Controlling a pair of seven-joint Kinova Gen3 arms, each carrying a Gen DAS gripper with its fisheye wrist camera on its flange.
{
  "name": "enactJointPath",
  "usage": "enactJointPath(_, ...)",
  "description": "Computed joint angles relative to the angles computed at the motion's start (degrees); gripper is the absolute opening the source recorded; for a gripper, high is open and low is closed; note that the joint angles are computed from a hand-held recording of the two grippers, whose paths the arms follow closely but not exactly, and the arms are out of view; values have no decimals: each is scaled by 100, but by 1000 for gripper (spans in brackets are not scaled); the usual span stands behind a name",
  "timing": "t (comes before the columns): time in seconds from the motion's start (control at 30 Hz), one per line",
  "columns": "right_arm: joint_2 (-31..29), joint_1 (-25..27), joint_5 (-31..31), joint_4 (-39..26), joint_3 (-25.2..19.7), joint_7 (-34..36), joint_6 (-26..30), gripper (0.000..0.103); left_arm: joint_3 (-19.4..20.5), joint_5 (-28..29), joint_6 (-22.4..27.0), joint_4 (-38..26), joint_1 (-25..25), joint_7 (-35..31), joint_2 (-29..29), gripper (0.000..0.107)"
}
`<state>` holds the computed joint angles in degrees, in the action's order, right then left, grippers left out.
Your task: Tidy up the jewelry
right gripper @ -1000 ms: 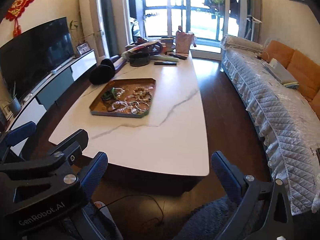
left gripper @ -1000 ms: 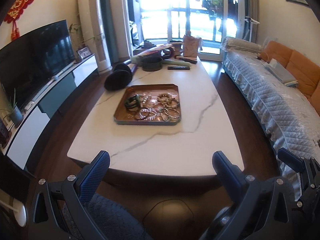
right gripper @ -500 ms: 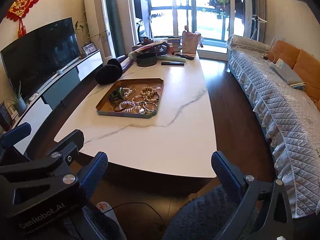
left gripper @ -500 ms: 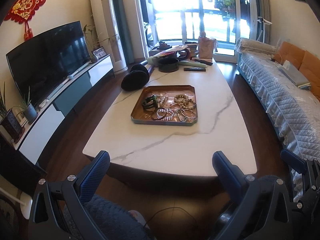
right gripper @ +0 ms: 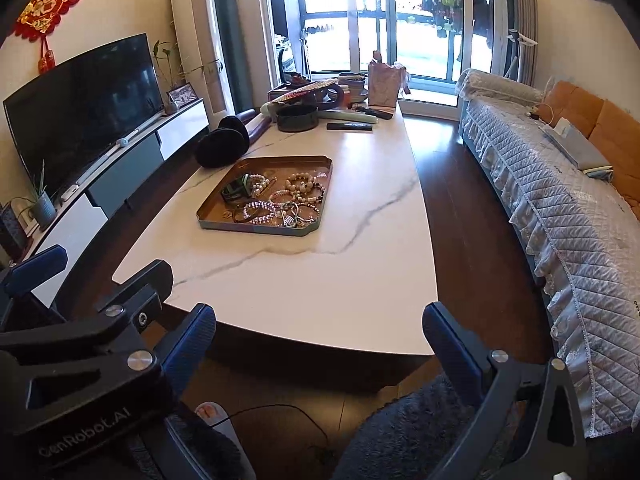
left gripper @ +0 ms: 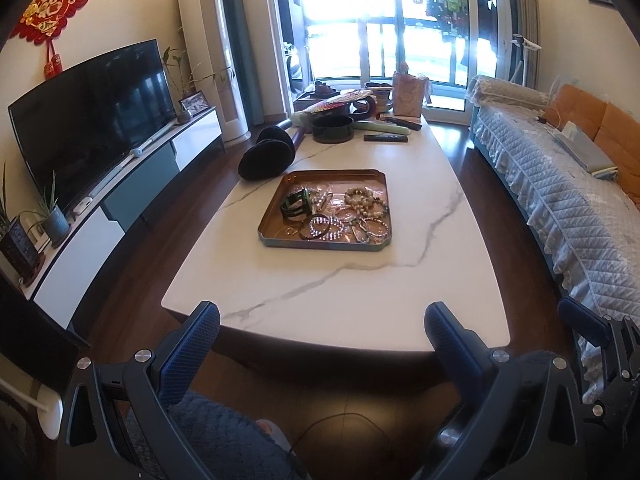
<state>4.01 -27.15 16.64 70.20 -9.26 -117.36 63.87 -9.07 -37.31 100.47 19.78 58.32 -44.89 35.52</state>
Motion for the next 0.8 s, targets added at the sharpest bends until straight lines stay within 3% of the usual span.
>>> enactJointPath(0.27, 14, 21, -29, 114, 10, -24, -88, 103, 80, 39, -171, 287, -65, 83, -96, 102)
enactJointPath(0.8, 81, 46, -135, 56, 48, 61, -74, 103, 117, 55, -82, 159, -109, 10, -52, 102)
